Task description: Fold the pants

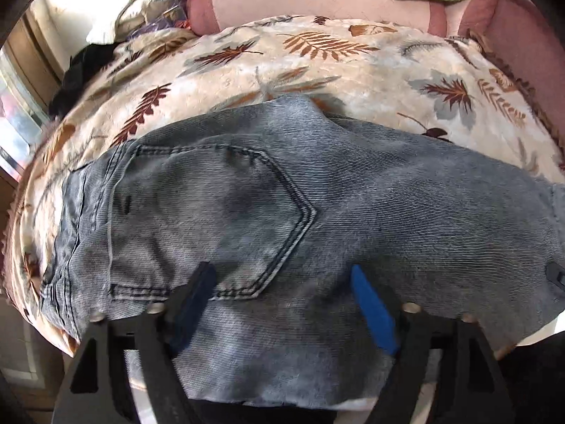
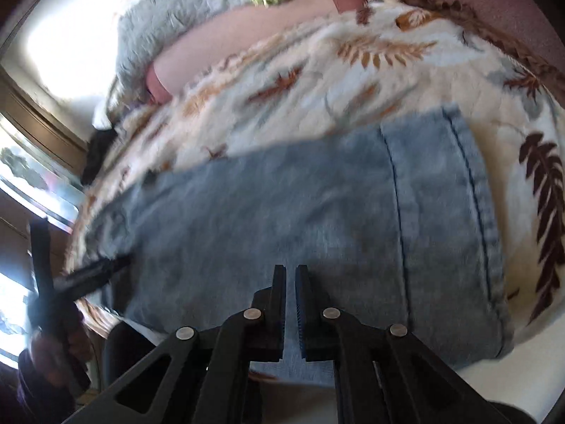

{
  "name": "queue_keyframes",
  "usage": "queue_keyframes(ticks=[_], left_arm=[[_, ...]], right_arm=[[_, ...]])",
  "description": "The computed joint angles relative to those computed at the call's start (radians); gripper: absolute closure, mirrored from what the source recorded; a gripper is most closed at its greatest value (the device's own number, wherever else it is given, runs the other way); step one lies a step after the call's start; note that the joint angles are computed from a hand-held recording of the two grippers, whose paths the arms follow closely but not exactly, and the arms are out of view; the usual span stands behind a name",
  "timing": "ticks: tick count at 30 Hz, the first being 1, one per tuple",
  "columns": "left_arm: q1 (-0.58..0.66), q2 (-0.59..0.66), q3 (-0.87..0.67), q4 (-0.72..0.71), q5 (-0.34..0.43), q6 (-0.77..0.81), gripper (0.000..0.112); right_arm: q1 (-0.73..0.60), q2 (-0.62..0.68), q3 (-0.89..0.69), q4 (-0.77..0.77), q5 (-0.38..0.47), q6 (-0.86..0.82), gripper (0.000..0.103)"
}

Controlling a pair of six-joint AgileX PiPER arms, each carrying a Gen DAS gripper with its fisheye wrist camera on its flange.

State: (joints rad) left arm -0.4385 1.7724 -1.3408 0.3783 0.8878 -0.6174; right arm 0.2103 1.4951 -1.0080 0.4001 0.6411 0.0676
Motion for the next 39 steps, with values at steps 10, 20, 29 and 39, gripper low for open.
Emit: queue_keyframes(ticks=[10,20,29,39], left_arm=[[-0.02,0.004,0.056,0.068,-0.064,-0.082,0.009],[-0.013,-0.019,0.061,0.041,-0.048,-0.032,0.009],[-0.034,-0.149,0.117,0.21,-0.046,-0.207,0.009],[-0.056,-0.236,0.103,0.286,-0.018,-0.246,0.009]], right_arm=[[-0.028,-0.025,0.034,-0.134,-0.094,0.178,0.098],[0.109,0.078,-0.082,-0.208,-0.145,0.229,0.098],[0.227,0.213,-0.229,-0.206,-0.1,0.218,0.098],[0.281,0.29,-0.308,-0.283,-0.056,0.276,0.098]])
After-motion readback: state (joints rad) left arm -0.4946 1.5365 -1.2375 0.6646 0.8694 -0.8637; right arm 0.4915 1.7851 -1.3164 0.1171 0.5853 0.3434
